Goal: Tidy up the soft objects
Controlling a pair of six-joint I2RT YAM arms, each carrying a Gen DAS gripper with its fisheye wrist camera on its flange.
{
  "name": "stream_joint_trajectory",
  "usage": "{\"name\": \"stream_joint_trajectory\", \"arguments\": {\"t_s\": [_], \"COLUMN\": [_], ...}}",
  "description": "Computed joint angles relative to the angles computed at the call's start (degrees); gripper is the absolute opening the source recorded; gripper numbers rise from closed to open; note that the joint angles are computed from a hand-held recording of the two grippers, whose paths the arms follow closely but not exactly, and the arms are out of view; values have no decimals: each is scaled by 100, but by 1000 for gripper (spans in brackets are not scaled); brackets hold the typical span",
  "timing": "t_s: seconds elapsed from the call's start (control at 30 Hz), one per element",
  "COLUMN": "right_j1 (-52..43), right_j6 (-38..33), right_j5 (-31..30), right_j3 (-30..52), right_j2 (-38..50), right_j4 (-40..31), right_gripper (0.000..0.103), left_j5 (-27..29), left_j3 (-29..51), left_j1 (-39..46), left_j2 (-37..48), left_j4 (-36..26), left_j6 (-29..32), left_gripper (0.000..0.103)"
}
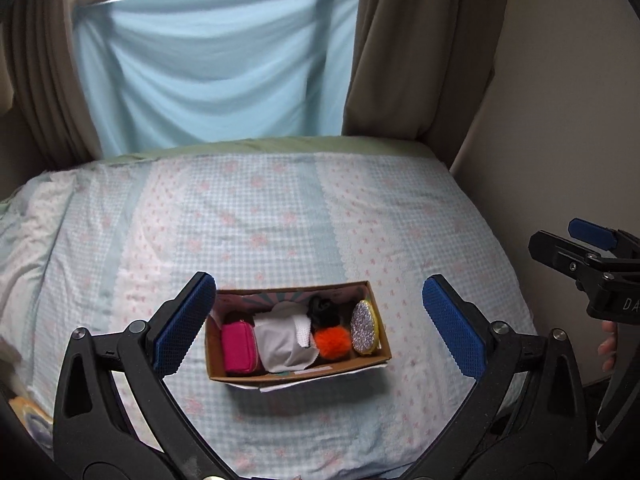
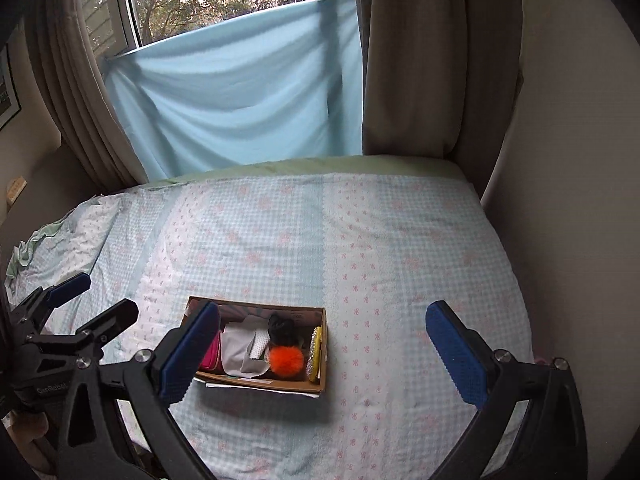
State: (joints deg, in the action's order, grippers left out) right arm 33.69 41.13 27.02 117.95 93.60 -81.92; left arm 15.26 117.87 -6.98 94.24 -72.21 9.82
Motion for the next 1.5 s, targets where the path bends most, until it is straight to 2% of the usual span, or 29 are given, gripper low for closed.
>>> {"name": "stream_joint_trajectory", "arguments": {"t_s": [0.17, 0.4, 0.6, 0.83, 1.5], "right_j1": [163, 327, 451, 553, 654], "right_j6": [-109, -7, 116, 208, 307], "right_j5": [645, 978, 1140, 1293, 1379], "right_j3": [262, -403, -772, -765, -763], "right_j2": [-281, -904, -1229, -1321, -1347], "right_j4": [-342, -296, -217, -283, -371], "right_gripper": [103, 103, 103, 103, 103], "left_j5": [-646, -1049, -1122, -1358, -1327], "left_j3": [86, -190, -516, -641, -750], "left_j1": [-436, -834, -947, -1130, -1111], "left_j2": [-533, -977, -1305, -1413, -1518], "left_j4": [254, 429, 532, 602, 620], "left_j6": [-481, -867, -970, -956, -931], "left_gripper": [103, 103, 103, 103, 103]}}
